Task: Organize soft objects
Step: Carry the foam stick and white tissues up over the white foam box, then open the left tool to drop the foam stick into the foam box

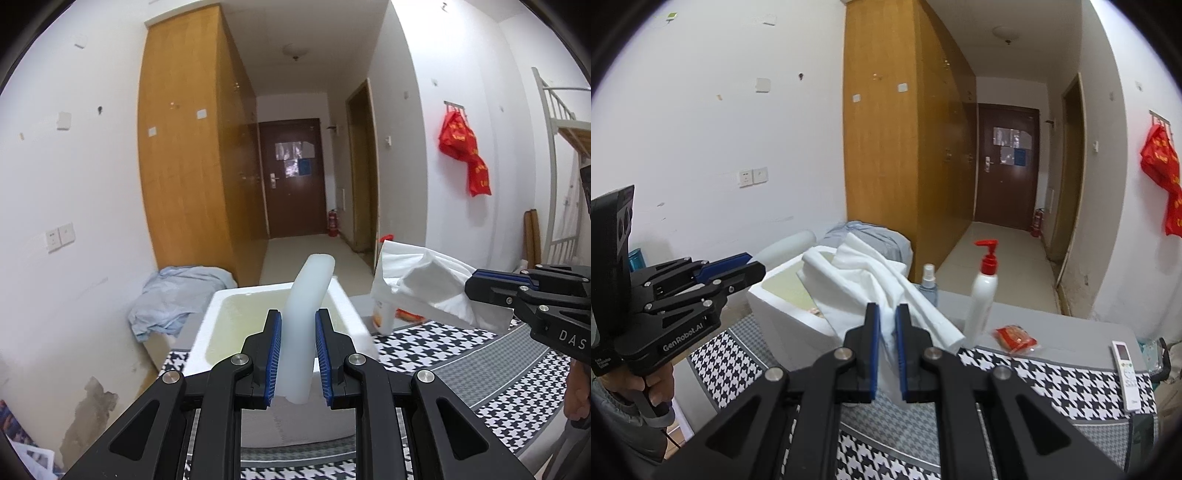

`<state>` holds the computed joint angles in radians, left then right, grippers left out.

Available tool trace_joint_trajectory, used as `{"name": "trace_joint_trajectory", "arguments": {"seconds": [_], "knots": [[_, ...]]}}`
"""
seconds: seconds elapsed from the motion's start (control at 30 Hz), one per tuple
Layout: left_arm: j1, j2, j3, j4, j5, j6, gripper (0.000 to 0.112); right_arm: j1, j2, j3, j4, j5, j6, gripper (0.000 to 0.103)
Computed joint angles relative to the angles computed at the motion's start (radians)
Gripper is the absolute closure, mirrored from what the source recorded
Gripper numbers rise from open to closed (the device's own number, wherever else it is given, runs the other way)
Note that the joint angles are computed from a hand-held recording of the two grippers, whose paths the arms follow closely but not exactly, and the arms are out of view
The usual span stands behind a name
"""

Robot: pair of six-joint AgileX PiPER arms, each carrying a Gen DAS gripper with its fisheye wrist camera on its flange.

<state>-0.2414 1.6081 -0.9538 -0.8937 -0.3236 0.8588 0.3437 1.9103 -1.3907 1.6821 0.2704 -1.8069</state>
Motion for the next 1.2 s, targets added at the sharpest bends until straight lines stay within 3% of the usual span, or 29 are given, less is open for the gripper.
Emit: {"name": "trace_joint_trajectory", "arguments": {"seconds": [0.3, 0.57, 0.87, 1.07, 1.2], "knots": [[0.033, 0.001, -0.007, -0.067, -0.001, 0.054, 0.092, 0.039, 0.040, -0.074, -0.143, 0.001, 0.115, 0.092], [0.054, 0.042, -0.056, -0.088, 0.008, 0.072, 0.092, 0.060, 0.100, -0.183, -0.404, -0.009, 0.374, 0.092], [0.083, 0.129, -0.157, -0.123, 0.057, 0.119, 0.092, 0.072, 0.151, -0.276, -0.657, -0.008, 0.633, 0.092], [0.119, 0.184, -0.217, -0.068, 0.104, 0.070, 0.092, 0.075, 0.161, -0.302, -0.826, -0.017, 0.804, 0.092], [0.127, 0.211, -0.244, -0.082, 0.123, 0.097, 0.092, 0.071, 0.164, -0.307, -0.859, -0.024, 0.842, 0.092]]}}
